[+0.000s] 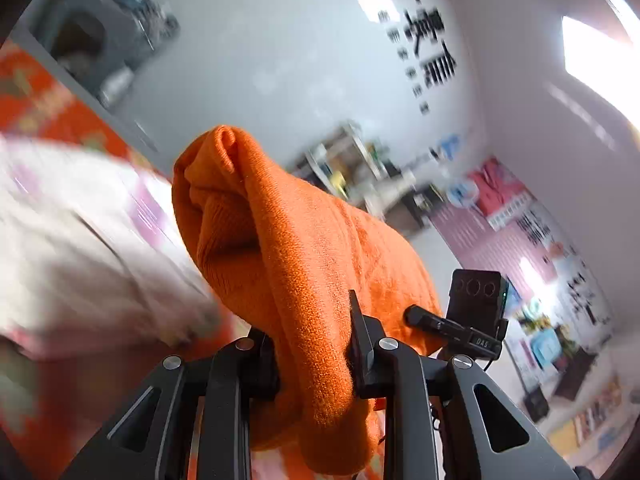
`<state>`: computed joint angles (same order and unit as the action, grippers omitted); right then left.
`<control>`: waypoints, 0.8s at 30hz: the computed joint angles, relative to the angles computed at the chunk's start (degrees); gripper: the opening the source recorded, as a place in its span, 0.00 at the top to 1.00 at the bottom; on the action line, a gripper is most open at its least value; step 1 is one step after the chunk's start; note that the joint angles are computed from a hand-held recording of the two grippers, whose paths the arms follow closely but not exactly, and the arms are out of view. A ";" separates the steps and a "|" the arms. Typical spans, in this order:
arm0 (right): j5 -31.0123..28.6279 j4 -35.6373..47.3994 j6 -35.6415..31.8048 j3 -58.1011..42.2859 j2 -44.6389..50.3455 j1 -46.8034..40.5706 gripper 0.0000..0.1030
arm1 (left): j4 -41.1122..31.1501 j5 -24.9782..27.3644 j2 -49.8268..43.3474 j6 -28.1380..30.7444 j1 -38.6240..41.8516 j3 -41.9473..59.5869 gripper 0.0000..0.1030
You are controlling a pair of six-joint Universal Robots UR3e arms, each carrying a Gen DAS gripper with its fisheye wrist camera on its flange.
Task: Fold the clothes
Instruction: 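Lift the folded sweater with the left tool onto the clothes stack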
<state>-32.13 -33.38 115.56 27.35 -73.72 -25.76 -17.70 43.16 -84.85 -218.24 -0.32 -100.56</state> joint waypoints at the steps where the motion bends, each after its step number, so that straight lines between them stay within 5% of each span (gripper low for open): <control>1: 0.73 -9.27 6.79 2.07 1.58 4.55 0.71 | -3.55 -0.78 3.09 1.95 3.87 -0.97 0.77; 5: -1.07 -36.41 27.93 4.07 12.69 17.13 0.71 | -15.93 -2.45 8.17 10.35 14.72 -4.05 0.77; 10: -6.50 -47.87 42.66 -3.45 30.77 24.58 0.72 | -14.99 1.44 2.08 14.58 20.73 -15.06 0.77; 14: 0.14 -55.52 43.57 11.91 30.24 22.91 0.72 | -0.27 -3.42 -3.62 11.36 23.83 -25.94 0.71; 20: -1.37 -47.37 41.64 6.76 29.40 22.02 0.54 | -18.45 2.09 5.27 21.38 22.27 -19.91 0.71; 22: -4.75 -45.79 42.45 4.18 28.06 21.75 0.32 | -25.44 7.24 10.12 22.42 20.72 -16.72 0.71; 24: -6.47 -47.45 43.71 5.82 24.97 20.49 0.30 | -30.69 15.32 15.26 20.99 18.96 -13.33 0.71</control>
